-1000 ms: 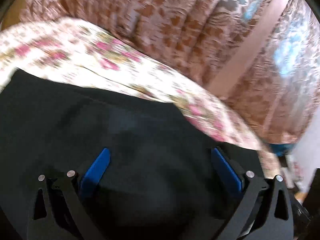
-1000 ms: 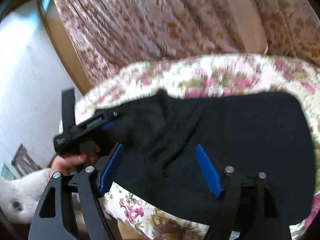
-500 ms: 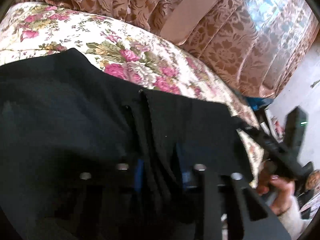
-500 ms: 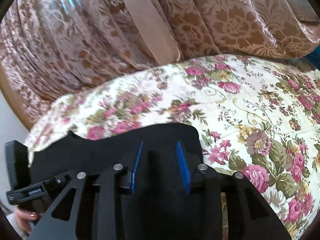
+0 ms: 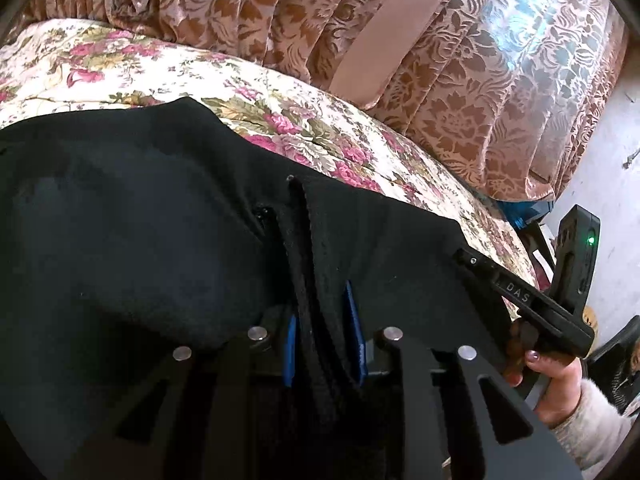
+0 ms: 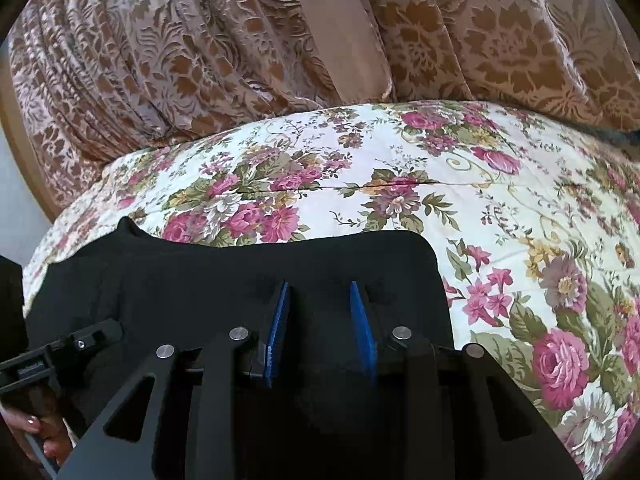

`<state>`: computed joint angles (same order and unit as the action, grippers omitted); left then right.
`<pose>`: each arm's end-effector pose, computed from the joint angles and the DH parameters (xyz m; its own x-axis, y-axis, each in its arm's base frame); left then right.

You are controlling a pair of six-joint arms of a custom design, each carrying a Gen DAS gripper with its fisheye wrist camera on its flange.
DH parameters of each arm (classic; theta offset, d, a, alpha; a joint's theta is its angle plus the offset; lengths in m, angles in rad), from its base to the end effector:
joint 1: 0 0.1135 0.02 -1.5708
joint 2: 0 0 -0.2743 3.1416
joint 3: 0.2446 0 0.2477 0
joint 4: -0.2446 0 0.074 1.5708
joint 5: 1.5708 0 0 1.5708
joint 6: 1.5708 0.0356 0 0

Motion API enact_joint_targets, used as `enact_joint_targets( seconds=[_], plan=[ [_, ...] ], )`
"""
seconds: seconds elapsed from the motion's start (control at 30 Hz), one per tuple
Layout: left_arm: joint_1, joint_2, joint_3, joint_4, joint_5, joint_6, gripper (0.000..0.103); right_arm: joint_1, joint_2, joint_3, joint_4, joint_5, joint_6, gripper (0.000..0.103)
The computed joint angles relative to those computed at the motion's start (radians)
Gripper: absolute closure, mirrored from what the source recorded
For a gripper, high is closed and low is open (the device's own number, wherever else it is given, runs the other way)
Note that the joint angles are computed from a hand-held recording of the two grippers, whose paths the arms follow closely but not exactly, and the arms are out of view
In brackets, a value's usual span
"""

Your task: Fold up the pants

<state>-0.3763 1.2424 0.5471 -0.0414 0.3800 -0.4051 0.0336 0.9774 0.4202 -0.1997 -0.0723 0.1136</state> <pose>0.2126 -0.0982 0.1933 -0.8095 -0.0737 -0.5825 0.3022 0.7983 -0.5209 0.1817 0.0087 0.1895 -0.6916 0.0899 -0.7167 -0.0076 0.9913 0.1317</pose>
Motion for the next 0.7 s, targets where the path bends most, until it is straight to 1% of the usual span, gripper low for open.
enact_joint_targets(
  seconds=[0.07,0.13,0.2,0.23,0.33,0.37,0.4,0.43,0.47,0.5,0.57,0.6,0.7],
  plan=[
    [0.002,-0.020,-0.012,0.003,-0.002,-0.008,0.081,0.014,-0.006,-0.009,0.012,0.019,-0.003,0.072],
    [-0.004,-0.041,-0.019,-0.002,-0.015,-0.023,0.078,0.021,-0.022,-0.015,0.010,0.030,-0.003,0.072],
    [-0.004,-0.070,-0.032,-0.004,-0.026,-0.034,0.074,0.035,-0.052,-0.011,-0.024,0.051,0.004,0.072],
    [-0.009,-0.079,-0.038,-0.002,-0.034,-0.039,0.073,0.060,-0.086,-0.012,-0.053,0.080,0.010,0.072],
    [-0.021,-0.107,-0.049,-0.005,-0.054,-0.045,0.066,0.117,-0.158,-0.029,-0.109,0.135,0.018,0.063],
    [-0.025,-0.117,-0.051,-0.010,-0.058,-0.044,0.060,0.140,-0.188,-0.042,-0.119,0.156,0.022,0.059],
    [-0.031,-0.133,-0.055,-0.013,-0.060,-0.043,0.048,0.165,-0.210,-0.055,-0.121,0.181,0.026,0.057],
    [-0.035,-0.150,-0.057,-0.019,-0.061,-0.040,0.041,0.186,-0.222,-0.066,-0.118,0.206,0.029,0.057],
    [-0.044,-0.172,-0.058,-0.031,-0.073,-0.039,0.030,0.219,-0.234,-0.083,-0.104,0.250,0.027,0.057],
    [-0.054,-0.207,-0.058,-0.055,-0.102,-0.036,0.022,0.231,-0.240,-0.094,-0.091,0.267,0.021,0.057],
    [-0.061,-0.269,-0.058,-0.104,-0.152,-0.032,0.017,0.247,-0.263,-0.135,-0.044,0.291,0.010,0.057],
    [-0.051,-0.300,-0.059,-0.128,-0.167,-0.034,0.014,0.239,-0.278,-0.156,-0.019,0.284,0.007,0.057],
    [0.039,-0.380,-0.062,-0.210,-0.153,-0.052,0.009,0.224,-0.322,-0.204,0.030,0.268,-0.003,0.057]
  ],
)
